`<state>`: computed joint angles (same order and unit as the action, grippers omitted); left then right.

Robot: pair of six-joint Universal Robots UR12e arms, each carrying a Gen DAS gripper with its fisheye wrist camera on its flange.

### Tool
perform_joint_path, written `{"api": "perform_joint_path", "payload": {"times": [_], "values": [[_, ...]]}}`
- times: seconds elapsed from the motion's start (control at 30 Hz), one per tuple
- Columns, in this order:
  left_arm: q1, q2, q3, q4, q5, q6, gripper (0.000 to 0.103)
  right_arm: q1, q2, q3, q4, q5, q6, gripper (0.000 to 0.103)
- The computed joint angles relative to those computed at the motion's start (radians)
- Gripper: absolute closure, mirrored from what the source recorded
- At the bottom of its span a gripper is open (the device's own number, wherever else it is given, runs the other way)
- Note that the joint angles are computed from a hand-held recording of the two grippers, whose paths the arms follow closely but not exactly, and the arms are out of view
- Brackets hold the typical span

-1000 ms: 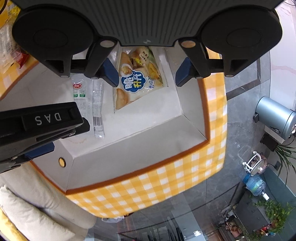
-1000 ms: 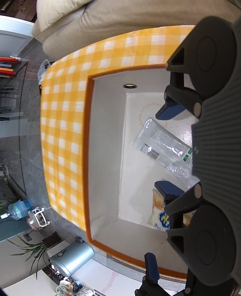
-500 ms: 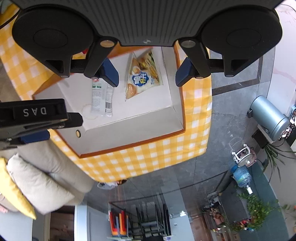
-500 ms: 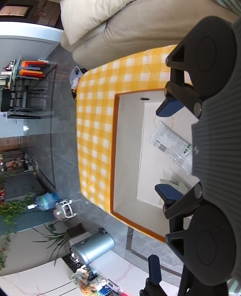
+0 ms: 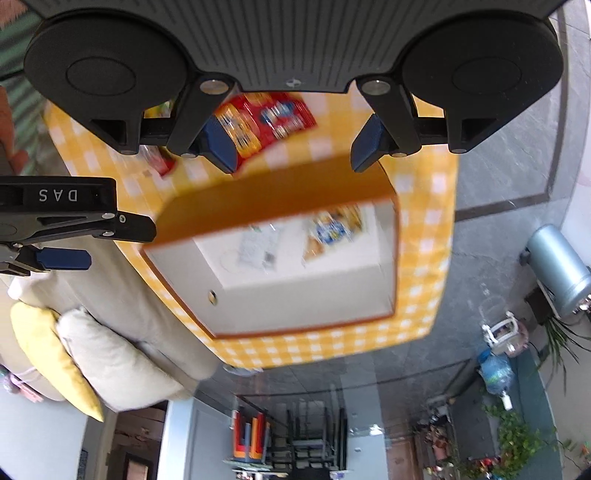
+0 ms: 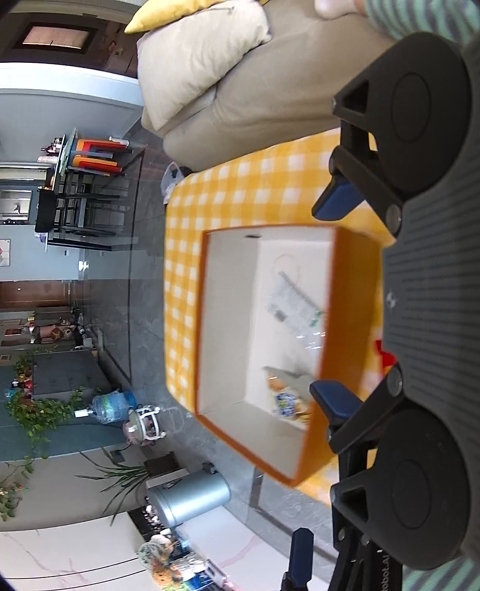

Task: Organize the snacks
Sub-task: 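Withdraw both open tools from the box back toward the snack pile, then grasp the striped biscuit-stick bag with the right tool while the left tool grasps the red chip bag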

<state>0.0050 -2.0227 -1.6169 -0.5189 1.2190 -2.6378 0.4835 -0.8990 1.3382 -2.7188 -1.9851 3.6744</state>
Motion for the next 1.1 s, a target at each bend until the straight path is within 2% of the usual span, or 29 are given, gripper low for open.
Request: {"api": "perform_joint_path", "payload": {"times": [0.37, 0.57, 0.83, 0.93, 1.1], "values": [[0.017, 0.023, -0.064, -0.089, -0.011, 0.025, 0.02, 0.034, -0.049, 0.133, 0.031, -0.021, 0.12, 0.013], [0.02, 0.028, -0.08, -0.12, -0.019, 0.009, 0.02, 0.028, -0.065, 0.169, 0.065, 0.092, 0.14, 0.021], [0.007, 0.018, -0.079, -0.173, -0.005, 0.036, 0.021, 0.013, -0.056, 0.164, 0.122, 0.185, 0.158, 0.021], [0.002, 0.008, -0.068, -0.19, -0.001, 0.032, 0.021, 0.007, -0.051, 0.157, 0.154, 0.206, 0.173, 0.029], [-0.006, -0.011, -0.042, -0.188, 0.051, -0.023, 0.023, -0.001, -0.038, 0.151, 0.12, 0.257, 0.148, 0.032]]}}
